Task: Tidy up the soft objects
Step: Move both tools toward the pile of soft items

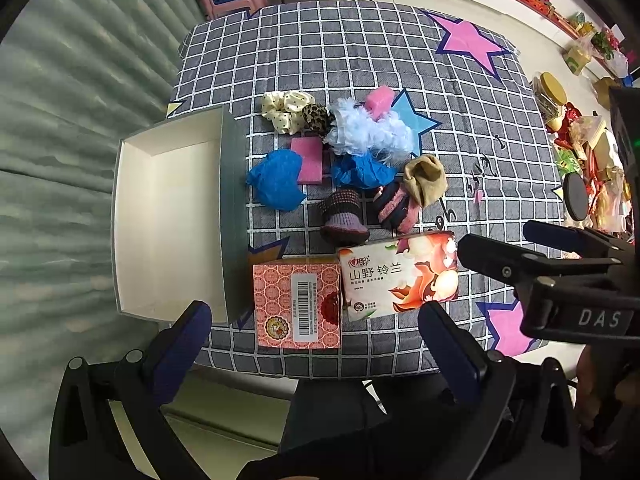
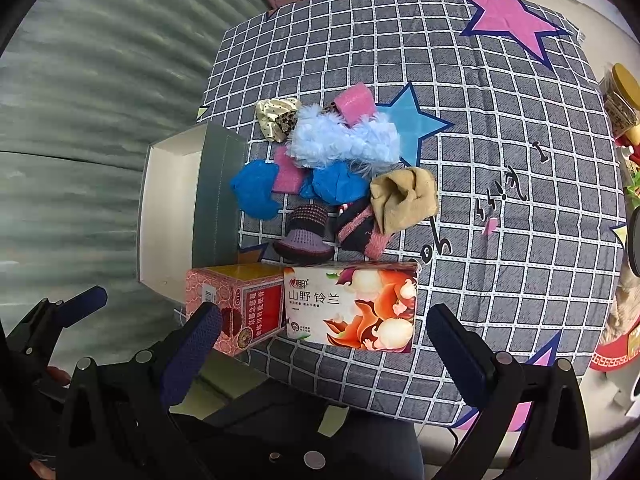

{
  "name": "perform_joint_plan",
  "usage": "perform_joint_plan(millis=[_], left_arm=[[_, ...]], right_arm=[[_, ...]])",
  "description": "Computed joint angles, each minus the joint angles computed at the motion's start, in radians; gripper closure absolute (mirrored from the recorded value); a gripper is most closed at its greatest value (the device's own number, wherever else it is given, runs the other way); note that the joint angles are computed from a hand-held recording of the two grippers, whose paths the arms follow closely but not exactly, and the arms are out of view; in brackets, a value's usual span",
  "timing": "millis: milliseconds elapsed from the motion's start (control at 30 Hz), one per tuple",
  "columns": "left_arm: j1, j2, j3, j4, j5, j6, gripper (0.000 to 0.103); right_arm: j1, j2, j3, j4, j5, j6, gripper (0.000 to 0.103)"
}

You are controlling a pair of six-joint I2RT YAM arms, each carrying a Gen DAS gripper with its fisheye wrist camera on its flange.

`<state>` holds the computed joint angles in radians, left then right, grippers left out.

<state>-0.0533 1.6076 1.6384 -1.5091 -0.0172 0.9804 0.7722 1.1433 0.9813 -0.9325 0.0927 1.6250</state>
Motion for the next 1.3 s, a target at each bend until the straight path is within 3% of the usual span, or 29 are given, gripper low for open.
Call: perform_joint_plan(millis=[900,1300], left_arm=[[0.014,0.015,-0.008,-0.003,-0.029,-0.025,0.000],[-0.036,0.001,-0.032,0.035,-0.048,-0.047,0.000]], right_arm=[[0.043,-0.060,-0.089,0.057,0.006,0.111,0.000],[0.096,-0.164,-0.191,0.069,0.048,0.255,0.000]])
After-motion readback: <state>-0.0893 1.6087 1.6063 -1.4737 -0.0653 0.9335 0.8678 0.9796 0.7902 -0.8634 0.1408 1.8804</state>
